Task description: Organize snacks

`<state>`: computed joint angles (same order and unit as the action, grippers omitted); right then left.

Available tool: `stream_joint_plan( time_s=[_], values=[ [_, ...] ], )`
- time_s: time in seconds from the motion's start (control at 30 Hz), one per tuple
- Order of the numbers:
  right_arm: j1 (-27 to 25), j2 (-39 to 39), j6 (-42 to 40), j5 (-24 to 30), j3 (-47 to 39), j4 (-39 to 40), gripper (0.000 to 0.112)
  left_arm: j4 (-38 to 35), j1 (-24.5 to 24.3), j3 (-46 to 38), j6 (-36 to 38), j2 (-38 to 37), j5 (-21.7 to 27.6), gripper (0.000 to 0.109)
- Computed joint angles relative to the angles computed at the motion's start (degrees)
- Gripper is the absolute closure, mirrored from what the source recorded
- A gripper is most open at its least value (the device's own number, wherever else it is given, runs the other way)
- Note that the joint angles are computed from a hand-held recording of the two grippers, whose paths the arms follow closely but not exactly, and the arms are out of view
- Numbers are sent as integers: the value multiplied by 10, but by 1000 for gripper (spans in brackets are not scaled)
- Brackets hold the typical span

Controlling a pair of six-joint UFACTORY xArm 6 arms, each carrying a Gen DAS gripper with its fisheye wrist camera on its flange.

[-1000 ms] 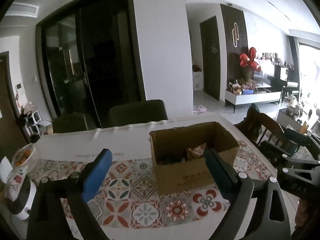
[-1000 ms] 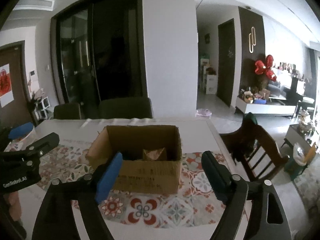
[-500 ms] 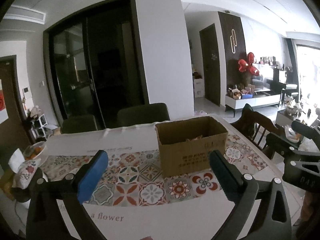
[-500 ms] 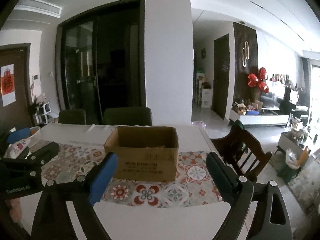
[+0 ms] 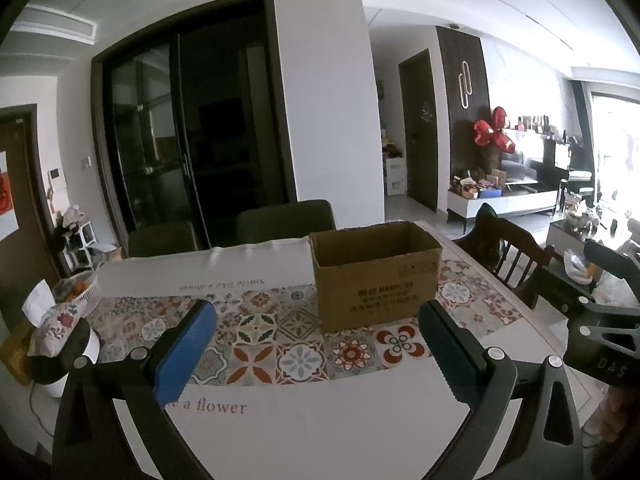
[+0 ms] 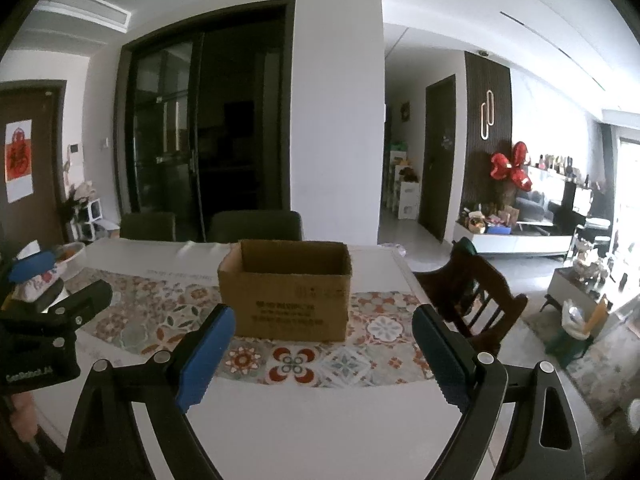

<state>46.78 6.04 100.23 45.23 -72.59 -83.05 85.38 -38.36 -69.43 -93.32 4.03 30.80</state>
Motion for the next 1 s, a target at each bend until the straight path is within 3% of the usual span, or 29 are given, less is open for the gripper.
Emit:
stream_joint_plan(
  time_s=[1.0],
  values=[
    [-2, -16, 6, 3, 22, 1, 21, 26, -7, 3, -15, -5, 12, 6]
  ],
)
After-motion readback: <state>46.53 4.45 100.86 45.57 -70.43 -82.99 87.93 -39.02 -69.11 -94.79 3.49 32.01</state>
